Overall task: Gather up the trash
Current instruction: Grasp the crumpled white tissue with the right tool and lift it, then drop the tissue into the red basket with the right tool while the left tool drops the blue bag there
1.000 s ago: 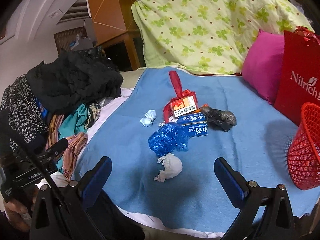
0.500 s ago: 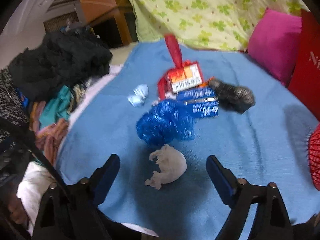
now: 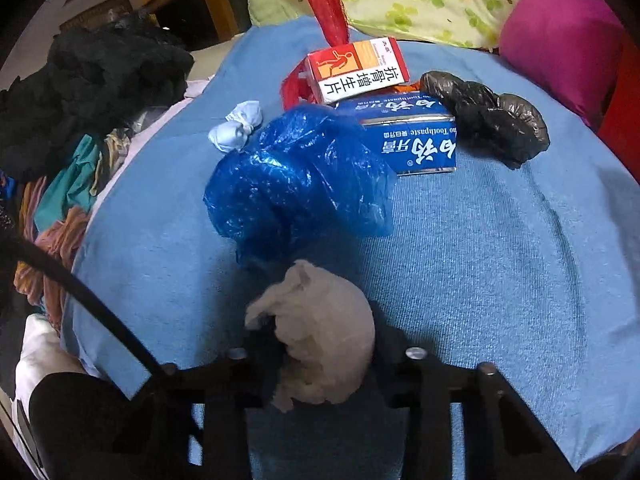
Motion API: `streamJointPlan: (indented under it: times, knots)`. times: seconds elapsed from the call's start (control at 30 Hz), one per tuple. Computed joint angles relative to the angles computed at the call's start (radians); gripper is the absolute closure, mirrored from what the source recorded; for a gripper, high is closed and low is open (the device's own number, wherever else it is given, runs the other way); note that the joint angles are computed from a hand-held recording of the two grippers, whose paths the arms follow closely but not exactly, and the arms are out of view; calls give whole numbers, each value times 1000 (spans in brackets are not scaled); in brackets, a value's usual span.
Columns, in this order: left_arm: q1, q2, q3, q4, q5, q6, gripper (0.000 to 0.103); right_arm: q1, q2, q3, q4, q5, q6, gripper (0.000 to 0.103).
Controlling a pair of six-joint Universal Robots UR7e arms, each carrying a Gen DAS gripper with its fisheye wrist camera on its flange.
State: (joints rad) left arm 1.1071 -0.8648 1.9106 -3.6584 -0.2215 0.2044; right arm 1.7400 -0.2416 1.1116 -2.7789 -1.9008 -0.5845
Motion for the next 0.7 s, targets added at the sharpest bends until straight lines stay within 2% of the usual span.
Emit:
streamJointPlan:
  times: [0.07,0.17,0.3,0.43,0.53,0.57,0.6,0.63,0.67,0.7]
  knots:
    - [5,-5,-2,42,-28,-31,0,-9,-11,9,-2,18,-5,70]
    - [28,-22,-19,153,-132,-106,0,-29,-51,46,-20,55,-12,70]
    - [85,9,-121,301,-316,-149,0,-50,-107,98,-75,76,-24,70]
    - [125,74,-235,410,-482,-134,0,-57,-148,131,-135,84,-43,70]
    - [142,139,-337,483,-550,-86,1,-67,-189,160,-160,107,-50,70]
    - [147,151,-361,515,-565,-80,6,-70,-202,168,-165,118,-53,70]
    - [153,155,-377,550,-579,-87,21,-71,-215,175,-170,129,-55,70]
    - [163,164,-408,627,-610,-110,29,-74,-229,185,-173,143,-58,70]
    - [169,166,-425,682,-627,-128,43,-78,-248,198,-178,162,-62,70]
    - [173,171,-434,707,-642,-131,46,-81,-268,214,-184,180,-68,70]
